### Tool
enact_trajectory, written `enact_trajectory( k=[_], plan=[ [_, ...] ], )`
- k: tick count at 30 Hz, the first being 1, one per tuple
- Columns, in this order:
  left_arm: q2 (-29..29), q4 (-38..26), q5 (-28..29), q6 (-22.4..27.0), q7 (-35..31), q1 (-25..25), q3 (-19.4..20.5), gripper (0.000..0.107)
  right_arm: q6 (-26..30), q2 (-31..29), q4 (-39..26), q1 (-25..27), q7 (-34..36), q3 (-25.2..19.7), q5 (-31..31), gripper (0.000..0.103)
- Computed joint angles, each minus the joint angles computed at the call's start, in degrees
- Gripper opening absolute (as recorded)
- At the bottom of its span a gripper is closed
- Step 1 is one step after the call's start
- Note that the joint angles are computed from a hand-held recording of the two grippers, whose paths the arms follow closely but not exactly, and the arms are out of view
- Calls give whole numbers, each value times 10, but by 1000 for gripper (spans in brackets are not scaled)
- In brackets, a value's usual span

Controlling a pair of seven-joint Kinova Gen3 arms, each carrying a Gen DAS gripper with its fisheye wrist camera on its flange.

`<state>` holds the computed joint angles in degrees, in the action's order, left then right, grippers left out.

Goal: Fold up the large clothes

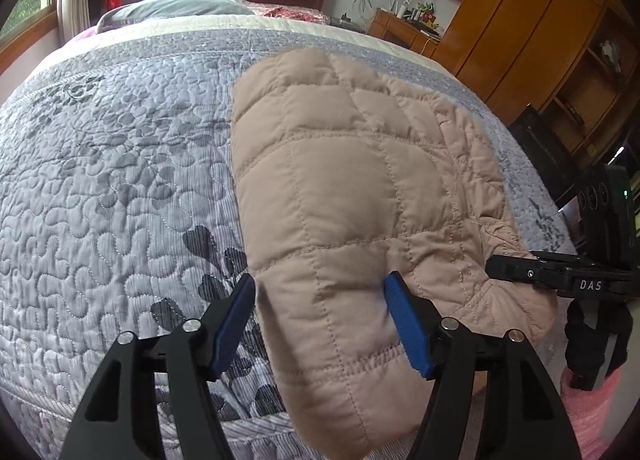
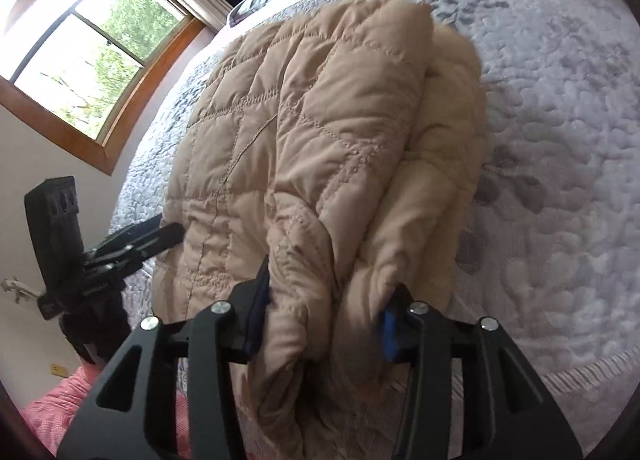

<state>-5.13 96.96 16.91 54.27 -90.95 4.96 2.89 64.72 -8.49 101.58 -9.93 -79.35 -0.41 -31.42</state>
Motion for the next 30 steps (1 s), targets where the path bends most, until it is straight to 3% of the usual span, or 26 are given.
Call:
enact_trajectory(
  k=[5, 7, 11, 14, 15, 18, 19, 22, 27, 30],
  plan=[
    [-26, -16, -27, -17, 18, -8, -4, 66, 2, -49, -29, 1, -40, -5, 55, 53],
    [-18, -32, -32, -14, 25, -9, -4, 66, -6, -50, -48, -1, -51, -10, 74, 60],
    [6, -59, -44, -9, 36, -3, 6, 66, 7, 9, -98, -6, -50, 12, 51, 62],
    [23, -72, -37, 0, 35, 1, 9, 66, 15, 61, -135, 5, -84, -2, 70, 62],
    [26, -72, -44, -1, 41, 3, 12, 66, 18, 75, -143, 7, -91, -5, 68, 61],
    [40, -81, -73, -2, 65, 12, 21, 65, 20, 103, -153, 16, -85, -12, 50, 40],
    [44, -84, -78, 0, 70, 14, 23, 64, 12, 103, -151, 15, -91, -17, 58, 28],
    [55, -88, -92, 1, 81, 21, 25, 64, 2, 97, -142, 25, -74, -18, 38, 14],
    [66, -88, -86, 0, 71, 23, 24, 65, -4, 88, -125, 30, -78, -17, 50, 12],
    [72, -84, -111, -7, 84, 34, 30, 65, -10, 95, -112, 27, -88, -20, 61, 12]
  ],
)
